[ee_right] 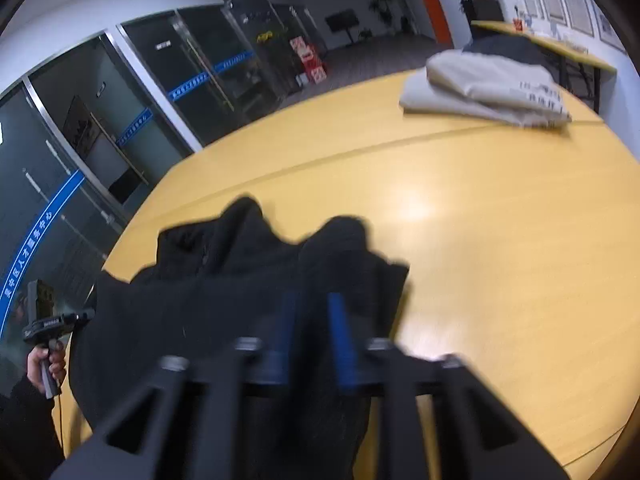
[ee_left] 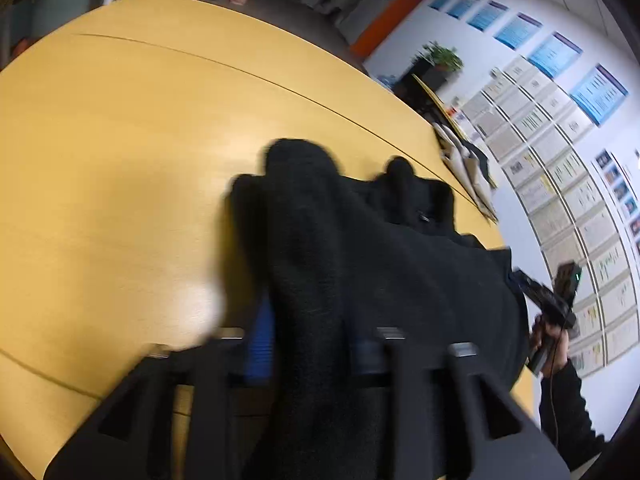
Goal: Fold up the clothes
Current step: 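Fold the hem up toward the collar with both grippers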
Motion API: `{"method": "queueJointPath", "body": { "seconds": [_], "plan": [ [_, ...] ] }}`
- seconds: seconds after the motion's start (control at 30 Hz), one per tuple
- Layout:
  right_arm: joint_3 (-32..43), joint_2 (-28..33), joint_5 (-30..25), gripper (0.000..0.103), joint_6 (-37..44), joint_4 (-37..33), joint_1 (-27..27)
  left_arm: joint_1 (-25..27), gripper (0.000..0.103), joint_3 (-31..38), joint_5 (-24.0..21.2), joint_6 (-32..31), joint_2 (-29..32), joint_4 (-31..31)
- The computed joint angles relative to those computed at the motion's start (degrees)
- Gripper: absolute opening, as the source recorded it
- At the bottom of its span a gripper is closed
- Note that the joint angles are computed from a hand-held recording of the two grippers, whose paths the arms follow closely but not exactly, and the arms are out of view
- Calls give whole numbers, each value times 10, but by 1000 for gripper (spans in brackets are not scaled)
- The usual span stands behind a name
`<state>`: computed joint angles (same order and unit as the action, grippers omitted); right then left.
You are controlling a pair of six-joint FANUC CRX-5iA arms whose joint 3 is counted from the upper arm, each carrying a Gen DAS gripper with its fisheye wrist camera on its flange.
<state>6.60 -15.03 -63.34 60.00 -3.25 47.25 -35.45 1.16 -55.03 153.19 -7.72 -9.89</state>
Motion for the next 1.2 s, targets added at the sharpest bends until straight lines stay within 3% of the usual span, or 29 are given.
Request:
{"method": "queueJointPath", "body": {
  "seconds": [0.03,0.1,0.13,0.17,0.23,0.3,0.33,0.43,0.57,0.63,0.7,0.73,0.77,0.8,0.83,0.9,0.93,1.0,1.03,1.07,1.2],
  "plan": [
    [-10,-8,9,53,3,-5,-3,6,69,-11,12,-4,-7,10],
    [-14,-13,21,52,14,-16,-7,19,70,-30,39,-25,-17,34],
    [-12,-12,24,42,23,-13,-4,19,70,-27,42,-31,-16,34],
    [-2,-6,20,21,36,-17,-3,19,70,-25,46,-37,-14,35],
    [34,22,-21,15,59,-30,-4,14,67,-10,52,-51,-8,25],
    [55,45,-56,12,63,-12,8,12,40,6,41,-61,5,26],
    [53,49,-59,6,58,5,14,15,13,12,26,-67,11,33],
    [16,18,-11,0,24,54,27,11,10,16,17,-65,10,25],
    [-1,-20,53,0,4,93,33,-1,9,9,52,-58,-20,0],
    [44,-2,32,0,40,34,2,-9,9,22,54,-61,-20,-15],
    [86,27,-16,9,68,-12,-26,-10,9,33,42,-67,-14,-17],
    [95,39,-39,30,65,-2,-26,-8,9,39,32,-71,-6,-12],
    [94,45,-47,60,66,-2,-28,-7,10,43,20,-72,2,-7],
    [90,50,-53,72,67,-5,-31,-5,10,45,11,-72,7,-3],
    [87,55,-58,78,69,-8,-35,-4,10,47,2,-70,12,-1],
    [89,66,-71,78,84,-28,-48,-3,10,49,-8,-65,20,0],
    [92,71,-76,75,96,-37,-52,-2,10,49,-5,-63,23,3],
    [99,82,-85,51,121,-53,-58,-1,11,49,-2,-66,25,4],
    [101,86,-89,26,131,-55,-58,-2,11,51,-3,-69,27,4],
    [102,89,-93,14,139,-55,-57,-2,11,53,-5,-71,28,3],
    [95,82,-79,8,139,-44,-48,-3,11,51,1,-68,28,1]
  ]
}}
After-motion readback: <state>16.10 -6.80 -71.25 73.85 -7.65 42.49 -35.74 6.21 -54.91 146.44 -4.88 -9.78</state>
